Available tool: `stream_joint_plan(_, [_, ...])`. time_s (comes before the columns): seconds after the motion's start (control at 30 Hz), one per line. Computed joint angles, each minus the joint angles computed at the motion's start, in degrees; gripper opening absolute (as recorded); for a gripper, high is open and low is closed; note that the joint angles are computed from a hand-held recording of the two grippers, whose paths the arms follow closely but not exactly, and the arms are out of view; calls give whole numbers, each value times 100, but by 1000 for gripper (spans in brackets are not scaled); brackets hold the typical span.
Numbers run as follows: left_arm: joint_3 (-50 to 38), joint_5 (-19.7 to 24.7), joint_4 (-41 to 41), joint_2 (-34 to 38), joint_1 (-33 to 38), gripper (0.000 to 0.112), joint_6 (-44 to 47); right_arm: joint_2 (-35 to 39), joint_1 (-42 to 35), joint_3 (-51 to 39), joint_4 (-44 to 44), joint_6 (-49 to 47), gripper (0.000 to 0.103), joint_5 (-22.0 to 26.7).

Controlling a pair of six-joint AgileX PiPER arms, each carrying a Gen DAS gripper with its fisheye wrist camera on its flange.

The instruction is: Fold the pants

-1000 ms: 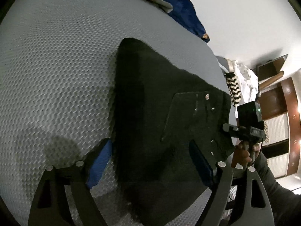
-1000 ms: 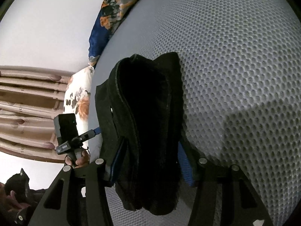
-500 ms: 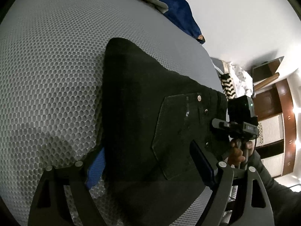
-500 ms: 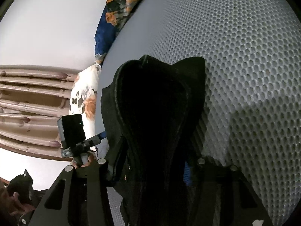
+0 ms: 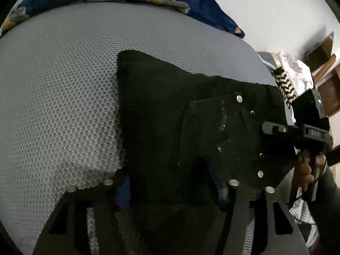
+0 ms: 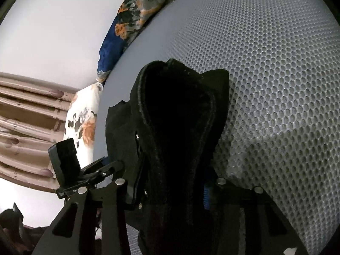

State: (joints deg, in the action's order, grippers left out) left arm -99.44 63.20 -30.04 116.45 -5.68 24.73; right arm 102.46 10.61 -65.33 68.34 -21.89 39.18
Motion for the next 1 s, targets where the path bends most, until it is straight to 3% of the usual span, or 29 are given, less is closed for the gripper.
stream_joint_plan(0.07, [-22, -28, 106, -30, -13, 42, -119, -58, 127, -60, -227, 378, 36, -188])
stream_joint_plan(0.37, [430, -608, 487, -467, -280, 23, -143, -75, 742, -725, -2120, 2469, 29, -594])
stream_joint_plan(0.73, [823, -586, 288, -990, 73, 20, 177, 66, 1208, -1285, -2604, 3252, 27, -602])
stream_joint_plan(1.0, [893, -583, 405, -1207, 384, 19, 264, 646, 1392, -2042, -2235, 2996, 26, -471])
